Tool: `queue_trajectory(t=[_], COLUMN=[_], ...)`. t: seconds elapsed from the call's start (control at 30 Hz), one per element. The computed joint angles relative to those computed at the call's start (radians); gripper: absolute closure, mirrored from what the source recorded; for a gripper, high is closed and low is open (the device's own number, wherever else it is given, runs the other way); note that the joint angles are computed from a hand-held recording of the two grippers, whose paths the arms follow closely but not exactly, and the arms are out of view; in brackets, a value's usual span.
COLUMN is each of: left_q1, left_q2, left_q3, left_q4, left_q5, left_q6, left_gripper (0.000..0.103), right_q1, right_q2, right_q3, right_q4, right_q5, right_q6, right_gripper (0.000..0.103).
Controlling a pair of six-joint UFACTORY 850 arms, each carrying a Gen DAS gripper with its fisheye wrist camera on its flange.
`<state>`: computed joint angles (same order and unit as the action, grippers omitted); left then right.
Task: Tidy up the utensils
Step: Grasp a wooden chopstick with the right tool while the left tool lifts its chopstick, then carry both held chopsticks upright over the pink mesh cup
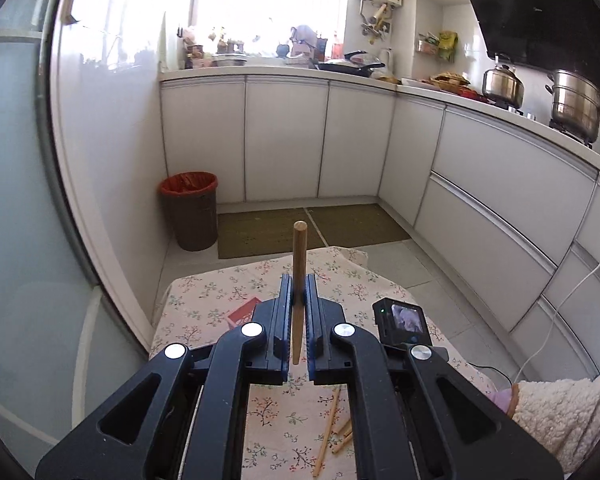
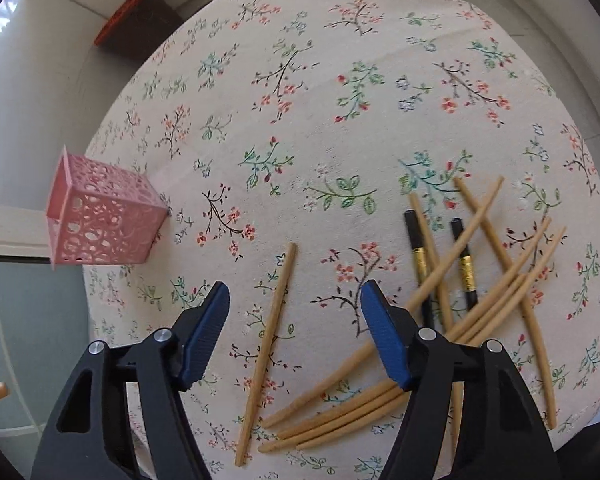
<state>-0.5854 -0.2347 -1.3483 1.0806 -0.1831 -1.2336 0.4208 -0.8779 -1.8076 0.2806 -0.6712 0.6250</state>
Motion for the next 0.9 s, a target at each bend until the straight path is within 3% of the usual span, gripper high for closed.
queue_trajectory(t=[0.07, 0.13, 0.17, 0.2, 0.23, 0.4, 0.67, 0.9], left_q1=[0.007, 0.011, 0.015, 0.015, 0.02, 0.031, 0.034, 0.033], left_q2=[0.016, 0.032, 0.037, 0.039, 0.047, 0.062, 0.073, 0.066], left_q3=[0.018, 0.037, 0.043, 0.044, 0.056, 0.08, 0.085, 0.065], left_q4=[0.07, 0.146, 0.178, 0.203, 0.255, 0.283, 0.263, 0.19], left_q5=[0.004, 0.009, 0.013, 0.009, 0.009, -0.002, -0.007, 0.001], left_q6=[-0.078, -0.161, -0.195, -0.225, -0.282, -0.351, -0.376, -0.336], left_gripper=[0.098, 0.098, 0.098, 0.098, 0.098, 0.098, 0.098, 0.098], right_q1=[0.023, 0.052, 0.065, 0.077, 0.083, 0.069, 0.076, 0.09], right_q2=[-0.043, -0.073, -0.082, -0.096, -0.097, -0.039, 0.217, 0.379], right_q3=[-0.061, -0.119, -0.138, -0.164, -0.167, -0.067, 0.183, 0.247], right_q4=[-0.091, -0.209, -0.259, -0.313, -0.339, -0.252, -0.33, -0.503], right_q5=[-0.045, -0.081, -0.091, -0.119, -0.117, 0.037, 0.261, 0.311], right_q6=[0.078, 0.162, 0.198, 0.231, 0.256, 0.249, 0.236, 0.267], right_gripper=[0.04, 0.051, 0.062, 0.087, 0.092, 0.097, 0.098, 0.097])
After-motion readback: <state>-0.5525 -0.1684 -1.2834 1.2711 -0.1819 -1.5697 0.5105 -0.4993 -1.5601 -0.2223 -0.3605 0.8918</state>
